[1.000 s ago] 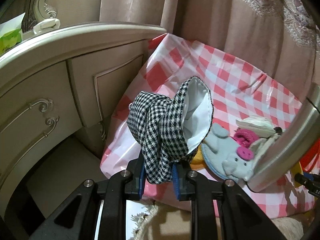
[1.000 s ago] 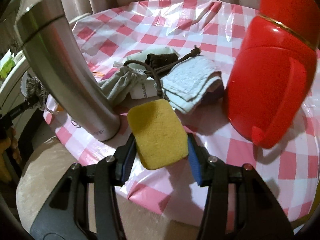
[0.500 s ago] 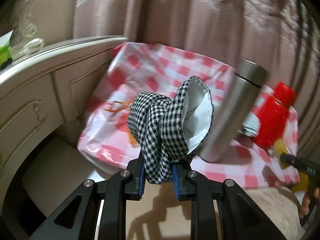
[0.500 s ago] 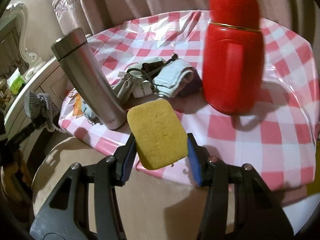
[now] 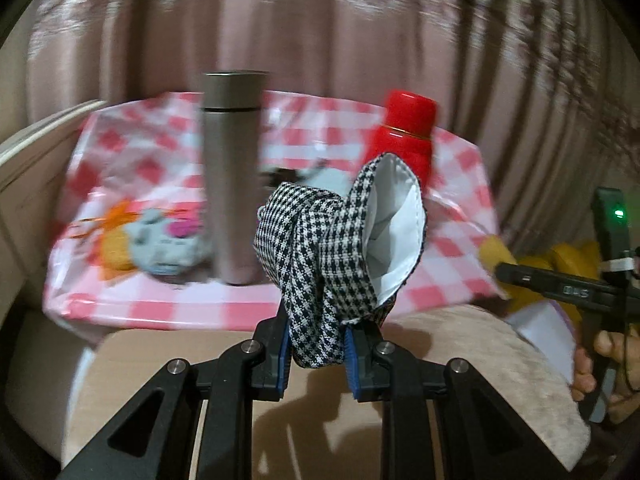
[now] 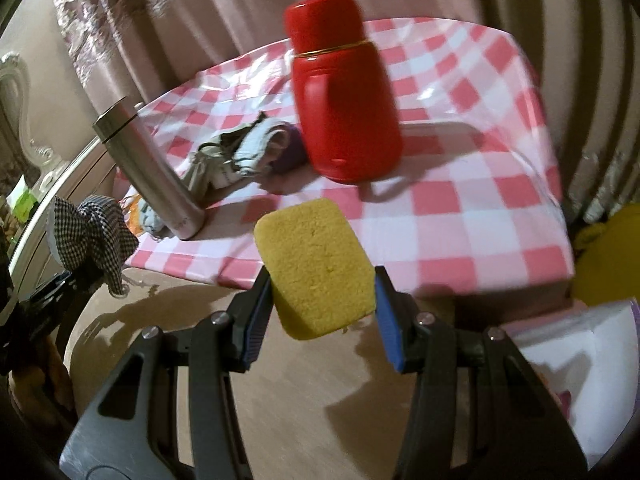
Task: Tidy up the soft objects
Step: 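Carry the houndstooth pouch and yellow sponge over the white box with both tools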
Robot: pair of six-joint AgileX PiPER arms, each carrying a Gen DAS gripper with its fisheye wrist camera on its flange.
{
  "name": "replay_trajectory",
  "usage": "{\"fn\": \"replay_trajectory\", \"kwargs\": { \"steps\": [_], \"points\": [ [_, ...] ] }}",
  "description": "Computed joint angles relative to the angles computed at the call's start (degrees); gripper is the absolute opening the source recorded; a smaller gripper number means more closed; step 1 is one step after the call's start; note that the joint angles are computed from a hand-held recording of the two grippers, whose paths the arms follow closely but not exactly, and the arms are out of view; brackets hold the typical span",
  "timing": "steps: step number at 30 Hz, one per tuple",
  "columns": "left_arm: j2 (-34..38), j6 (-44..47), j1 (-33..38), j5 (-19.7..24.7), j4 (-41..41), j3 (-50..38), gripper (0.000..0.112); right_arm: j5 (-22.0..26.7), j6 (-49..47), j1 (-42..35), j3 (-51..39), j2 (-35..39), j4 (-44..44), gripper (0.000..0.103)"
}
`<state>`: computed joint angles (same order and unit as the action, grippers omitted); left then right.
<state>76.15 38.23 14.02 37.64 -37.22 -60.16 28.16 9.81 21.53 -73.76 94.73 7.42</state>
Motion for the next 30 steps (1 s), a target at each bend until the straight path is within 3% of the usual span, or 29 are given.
{"fn": "replay_trajectory", "kwargs": {
  "steps": [8,20,30],
  "points": [
    [0.3,-2.7,-13.5,1.6,1.4,-0.9,0.023,-1.0,5.1,-5.0,9.9,-7.4,-5.7,0.052],
    [6.6,-9.4,-30.8,2.9,5.2,-8.1,0.023,-0.2,8.1,-17.1,20.7,-17.1,-9.2,0.052],
    [11.4,-12.0,-39.0,3.6,7.1,-13.3,0.023,-0.5,10.6,-25.0,25.5,-21.8,-11.8,0.054]
  ]
}}
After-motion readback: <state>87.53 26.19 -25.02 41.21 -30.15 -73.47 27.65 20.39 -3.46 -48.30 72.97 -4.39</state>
